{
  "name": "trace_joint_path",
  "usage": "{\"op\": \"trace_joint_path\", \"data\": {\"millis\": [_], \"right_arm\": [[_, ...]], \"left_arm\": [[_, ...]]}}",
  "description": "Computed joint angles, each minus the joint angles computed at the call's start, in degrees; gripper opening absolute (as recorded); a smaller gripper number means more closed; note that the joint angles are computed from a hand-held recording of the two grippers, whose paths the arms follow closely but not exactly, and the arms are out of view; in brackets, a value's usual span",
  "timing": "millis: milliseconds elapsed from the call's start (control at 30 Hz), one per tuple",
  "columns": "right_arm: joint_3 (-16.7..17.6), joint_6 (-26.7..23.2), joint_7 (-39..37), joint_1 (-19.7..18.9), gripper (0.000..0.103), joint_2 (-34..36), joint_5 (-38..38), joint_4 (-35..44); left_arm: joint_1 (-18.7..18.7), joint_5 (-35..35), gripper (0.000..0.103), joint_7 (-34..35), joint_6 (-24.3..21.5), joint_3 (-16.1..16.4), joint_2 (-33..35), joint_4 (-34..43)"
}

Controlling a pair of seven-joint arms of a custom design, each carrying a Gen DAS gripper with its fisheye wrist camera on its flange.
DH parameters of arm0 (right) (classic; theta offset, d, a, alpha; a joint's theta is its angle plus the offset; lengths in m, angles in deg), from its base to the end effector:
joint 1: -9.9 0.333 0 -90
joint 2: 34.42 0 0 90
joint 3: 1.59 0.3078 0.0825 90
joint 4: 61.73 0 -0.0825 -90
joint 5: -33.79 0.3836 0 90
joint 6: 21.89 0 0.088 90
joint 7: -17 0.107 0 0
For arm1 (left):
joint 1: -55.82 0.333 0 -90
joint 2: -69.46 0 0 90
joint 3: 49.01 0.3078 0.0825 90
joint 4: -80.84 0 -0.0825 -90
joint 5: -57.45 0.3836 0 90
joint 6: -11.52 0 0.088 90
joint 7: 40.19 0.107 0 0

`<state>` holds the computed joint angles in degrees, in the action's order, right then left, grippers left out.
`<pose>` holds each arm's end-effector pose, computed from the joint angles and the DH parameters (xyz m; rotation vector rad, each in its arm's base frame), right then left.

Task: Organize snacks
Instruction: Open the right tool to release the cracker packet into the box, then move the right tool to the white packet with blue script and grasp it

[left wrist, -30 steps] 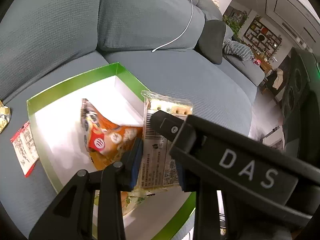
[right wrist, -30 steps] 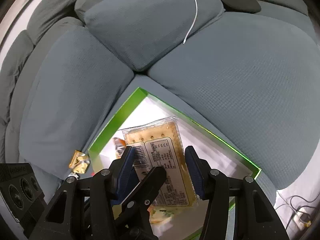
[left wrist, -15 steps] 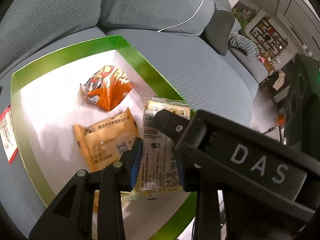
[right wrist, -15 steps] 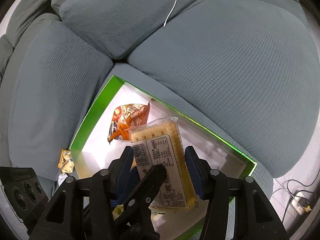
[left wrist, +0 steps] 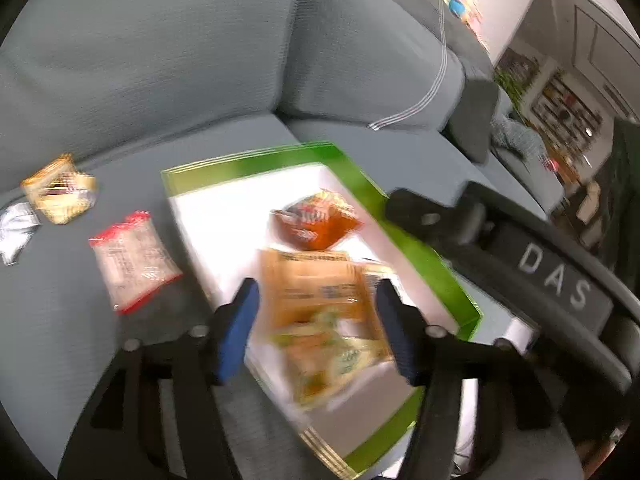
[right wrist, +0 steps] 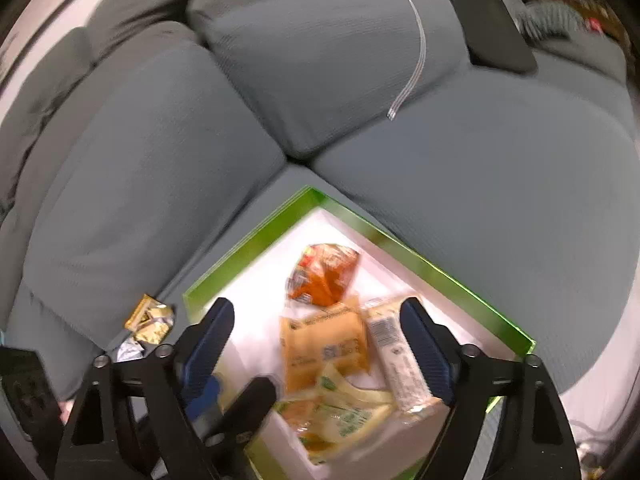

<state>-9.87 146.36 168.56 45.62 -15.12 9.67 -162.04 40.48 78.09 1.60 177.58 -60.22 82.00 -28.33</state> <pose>0.5936 0.3515 0.4697 -1.4576 1.7664 -0.3703 0.5780 -0.3026 0.4693 -1.9671 1.8060 -1.0450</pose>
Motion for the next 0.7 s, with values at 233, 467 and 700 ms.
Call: {"op": "trace_joint_path", "data": {"millis": [233, 467, 700], "right_arm": [[1.48, -4.48, -4.75, 2.20, 0.088, 3.65, -2.84, 6.42], [2.51, -7.30, -9.04, 4.42, 0.088, 6.33, -3.73, 10.48], [7.63, -11.53, -23.00, 3.95, 0.088, 10.87, 2.05, 16.67]], "left_arm": [[3.43, 15.22, 0.086, -20.38, -0.51, 4.16, -14.72, -15.70], [13.21, 25.12, 0.091, -36.77, -5.18, -0.22, -25.49, -26.29], [15.89, 19.84, 0.091, -36.40, -10.97, -0.59, -30.02, -29.64]]}}
